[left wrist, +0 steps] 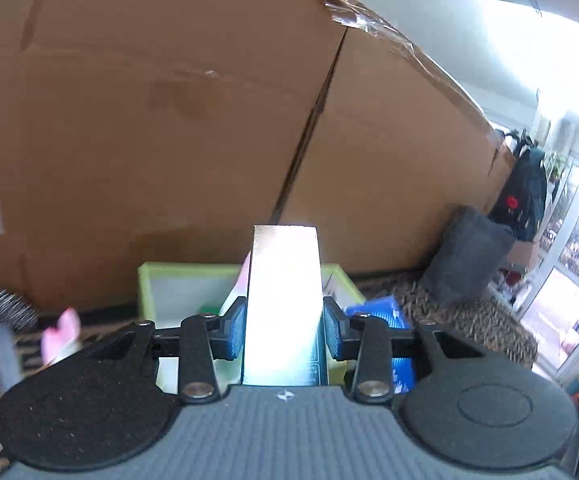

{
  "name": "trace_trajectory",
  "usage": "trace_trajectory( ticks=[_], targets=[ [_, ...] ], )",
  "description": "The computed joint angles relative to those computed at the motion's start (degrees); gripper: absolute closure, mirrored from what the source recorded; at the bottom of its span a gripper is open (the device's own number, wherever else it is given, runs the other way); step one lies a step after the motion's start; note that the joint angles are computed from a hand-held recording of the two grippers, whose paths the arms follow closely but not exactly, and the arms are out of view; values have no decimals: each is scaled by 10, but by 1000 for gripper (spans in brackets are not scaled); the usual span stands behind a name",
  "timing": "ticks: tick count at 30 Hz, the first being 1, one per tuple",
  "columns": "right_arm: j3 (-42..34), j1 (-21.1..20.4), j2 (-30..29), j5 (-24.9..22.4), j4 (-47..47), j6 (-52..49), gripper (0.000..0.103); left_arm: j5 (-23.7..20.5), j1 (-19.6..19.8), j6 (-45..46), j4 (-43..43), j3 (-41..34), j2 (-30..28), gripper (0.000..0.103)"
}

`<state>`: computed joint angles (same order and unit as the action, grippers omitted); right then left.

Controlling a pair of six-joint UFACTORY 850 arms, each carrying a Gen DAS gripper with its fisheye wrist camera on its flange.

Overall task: Organize objects
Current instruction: 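Carry the blue box and VIVX box into the lime-green box while opening both tools, then withdraw both tools from the lime-green box back to the pile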

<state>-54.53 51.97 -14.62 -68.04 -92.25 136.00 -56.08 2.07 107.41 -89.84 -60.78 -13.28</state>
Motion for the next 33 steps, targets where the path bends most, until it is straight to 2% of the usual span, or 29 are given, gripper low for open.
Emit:
trace_trajectory(
  ticks=[5,9,12,15,17,18,19,20,21,22,26,32,33],
  targets=[
    [-12,-51,-13,-2,6,-43,47,56,-56,-34,-39,-34,-36,62],
    [-13,-102,-25,45,-9,-40,47,99,-88,-64,-37,-69,-76,62],
    [-20,-124,-39,70,-25,-34,47,99,-89,-101,-13,-96,-104,62],
    [-28,-139,-53,88,-40,-30,47,121,-96,-86,-25,-103,-112,62],
    [-33,-146,-60,95,-50,-30,47,121,-96,-80,-29,-108,-120,62],
    [-33,-150,-63,99,-58,-29,47,110,-95,-81,-31,-112,-125,56],
    [-34,-153,-66,102,-65,-33,43,96,-92,-80,-32,-116,-132,49],
    [-34,-154,-68,109,-68,-44,29,86,-90,-76,-33,-118,-134,31],
    [-35,-155,-71,110,-64,-59,21,89,-89,-62,-43,-113,-132,20],
    [-34,-152,-74,102,-61,-69,11,92,-87,-38,-64,-103,-126,20],
    [-10,-128,-68,57,-51,-61,0,72,-76,20,-83,-87,-118,19],
    [22,-95,-45,23,-35,-11,0,72,-63,6,-63,-78,-108,19],
    [30,-100,-34,27,-38,-5,0,74,-62,13,-65,-71,-102,19]
  ],
)
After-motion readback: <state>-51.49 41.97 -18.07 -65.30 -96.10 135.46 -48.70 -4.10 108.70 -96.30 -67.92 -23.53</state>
